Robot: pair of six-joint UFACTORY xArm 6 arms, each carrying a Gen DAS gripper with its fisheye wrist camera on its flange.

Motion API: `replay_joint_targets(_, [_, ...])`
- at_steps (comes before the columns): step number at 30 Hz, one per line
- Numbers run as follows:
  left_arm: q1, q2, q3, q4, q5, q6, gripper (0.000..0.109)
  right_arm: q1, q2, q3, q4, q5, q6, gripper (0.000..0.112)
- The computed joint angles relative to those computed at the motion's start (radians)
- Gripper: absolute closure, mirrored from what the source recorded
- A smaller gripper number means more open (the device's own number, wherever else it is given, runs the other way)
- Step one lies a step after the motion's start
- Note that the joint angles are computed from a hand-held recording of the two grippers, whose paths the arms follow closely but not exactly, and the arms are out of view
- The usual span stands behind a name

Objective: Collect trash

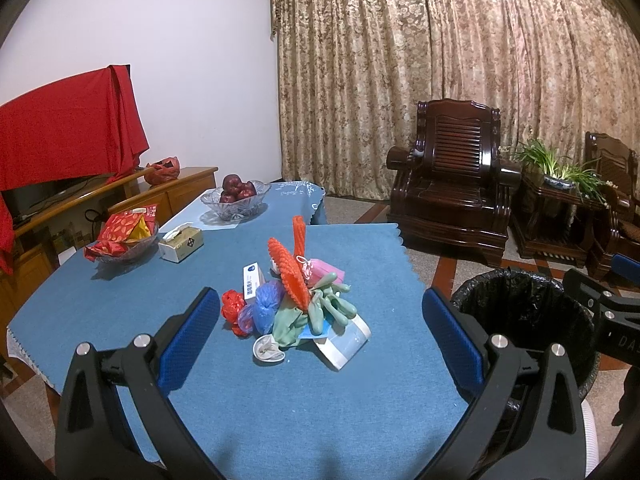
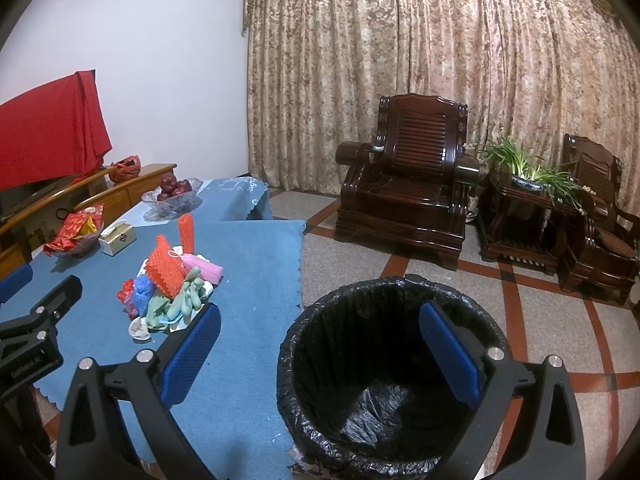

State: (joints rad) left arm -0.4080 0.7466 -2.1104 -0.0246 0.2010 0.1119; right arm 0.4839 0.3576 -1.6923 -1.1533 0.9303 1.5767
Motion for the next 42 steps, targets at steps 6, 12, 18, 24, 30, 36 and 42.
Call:
replay_joint_targets(6, [0.0,0.0,0.0,0.0,0.001,-0.001,0.01,-0.001,0.0,0.0,0.001,-0.001,-0.001,0.015])
replay_joint_targets(12, [0.0,0.0,-0.001,-0.001,0.002,0.0,0.01,-0.001,0.001,-0.001,0.002,-0.002,-0.002,0.015])
replay_joint_targets(18, [0.0,0.0,-0.001,-0.002,0.004,0.001,0.01,-0.001,0.003,-0.003,0.005,-0.002,-0.005,0.015])
replay_joint_targets(24, [0.0,0.0,-0.001,-0.001,0.005,0.0,0.01,-0.002,0.005,-0.004,0.005,-0.002,-0.005,0.015])
replay_joint_targets(30, [0.0,-0.001,0.0,0.0,0.005,-0.002,0.01,-0.003,0.008,-0.007,0.007,-0.004,-0.007,0.015])
replay_joint_targets(36, [0.006,-0.013,0.053,-0.036,-0.031,0.033,0.01,-0.002,0.006,-0.01,0.013,-0.001,-0.015,0.015])
replay_joint_targets(42, [0.011,0.038,-0.007,-0.037,-0.016,0.033,0.01,-0.028,0.055,-0.045,0.016,-0.046,-0.023,0.015])
